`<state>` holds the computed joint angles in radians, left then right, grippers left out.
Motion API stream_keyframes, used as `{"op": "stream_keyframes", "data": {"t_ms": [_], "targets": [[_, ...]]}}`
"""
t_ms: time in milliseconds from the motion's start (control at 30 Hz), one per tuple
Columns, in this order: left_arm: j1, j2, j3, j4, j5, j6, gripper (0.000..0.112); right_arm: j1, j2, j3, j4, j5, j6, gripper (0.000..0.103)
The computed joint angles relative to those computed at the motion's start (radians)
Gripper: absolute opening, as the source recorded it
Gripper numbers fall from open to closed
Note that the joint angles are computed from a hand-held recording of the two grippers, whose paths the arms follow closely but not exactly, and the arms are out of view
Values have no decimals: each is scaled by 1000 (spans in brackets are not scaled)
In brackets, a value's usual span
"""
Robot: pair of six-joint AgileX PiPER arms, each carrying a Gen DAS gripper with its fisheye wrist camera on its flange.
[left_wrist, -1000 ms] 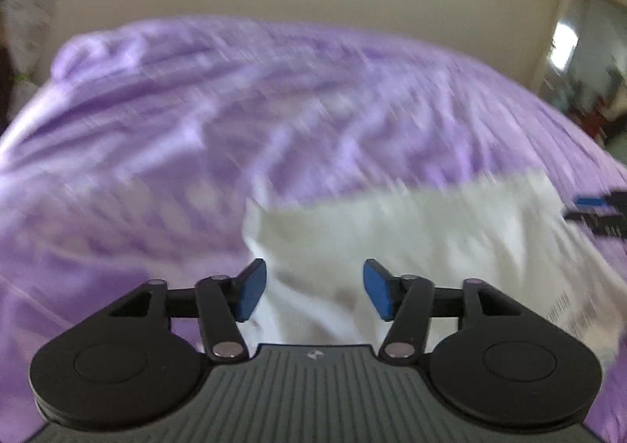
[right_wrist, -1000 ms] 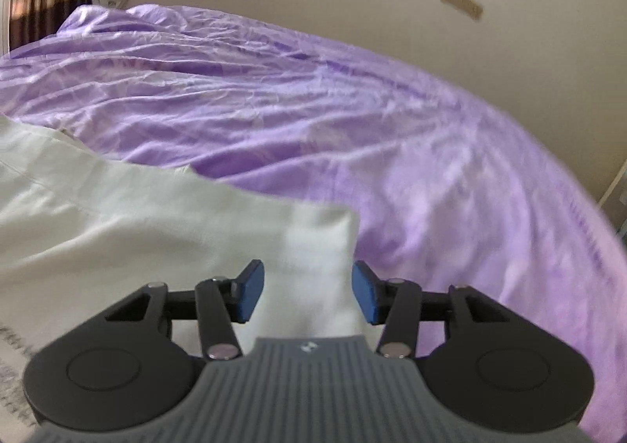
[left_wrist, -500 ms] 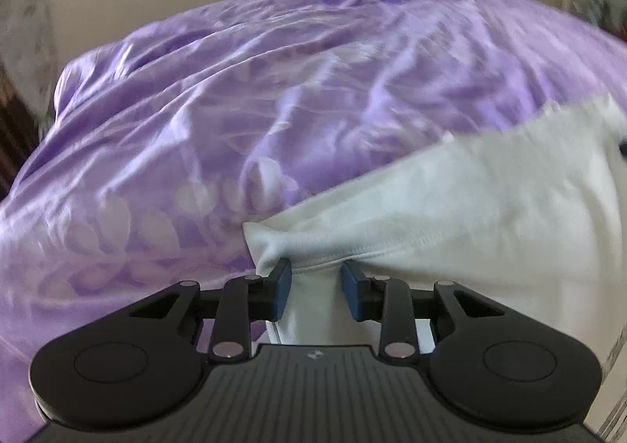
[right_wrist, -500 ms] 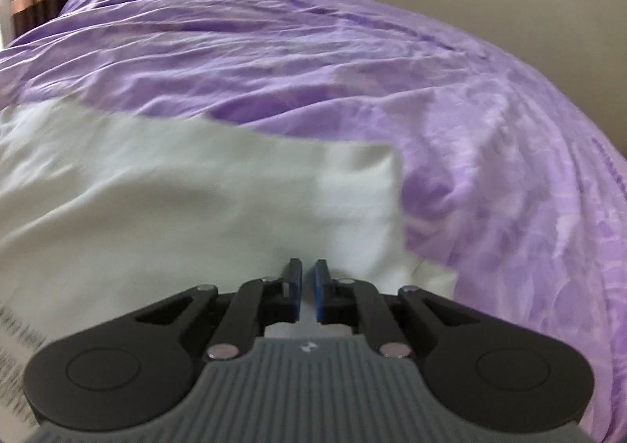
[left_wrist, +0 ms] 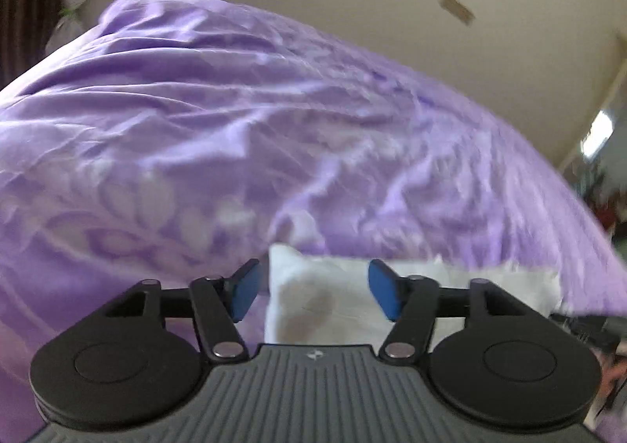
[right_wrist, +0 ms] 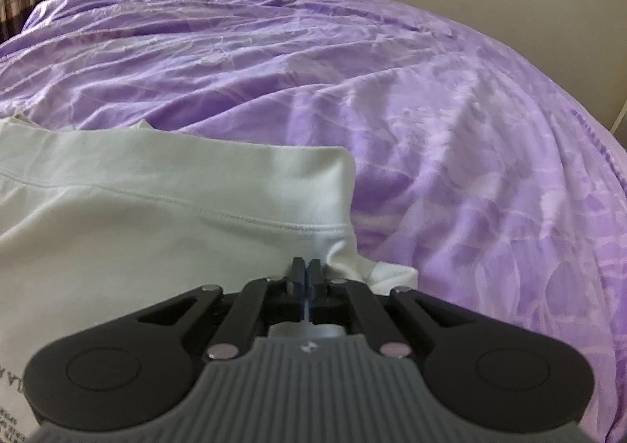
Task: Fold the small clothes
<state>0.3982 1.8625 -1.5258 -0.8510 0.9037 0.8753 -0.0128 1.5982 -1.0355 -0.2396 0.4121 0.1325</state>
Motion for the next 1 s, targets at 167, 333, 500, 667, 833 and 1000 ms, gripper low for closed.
{"op": "stream_keyframes", "data": {"t_ms": [167,333,500,667,833,1000], "targets": [[-96,29,24,106,-120,-83,21,16,-16,28,-39,-1,21,0],[-204,4,64,344,-332,-168,11,-13,16,1,68,13,-87,0],[-268,45,22,640,-334,-449,22,-52,36,1,183,-13,-126,0],[-204,-42,67,570,-313,-370,48,-87,-21,10,274,24,-173,0],[-90,-163,113,480,-171,-274,48,-130,-159,55,318,99,-194,19],[43,-333,196,332,25,-131,49,-218,-353,129,460,233,-276,23]]}}
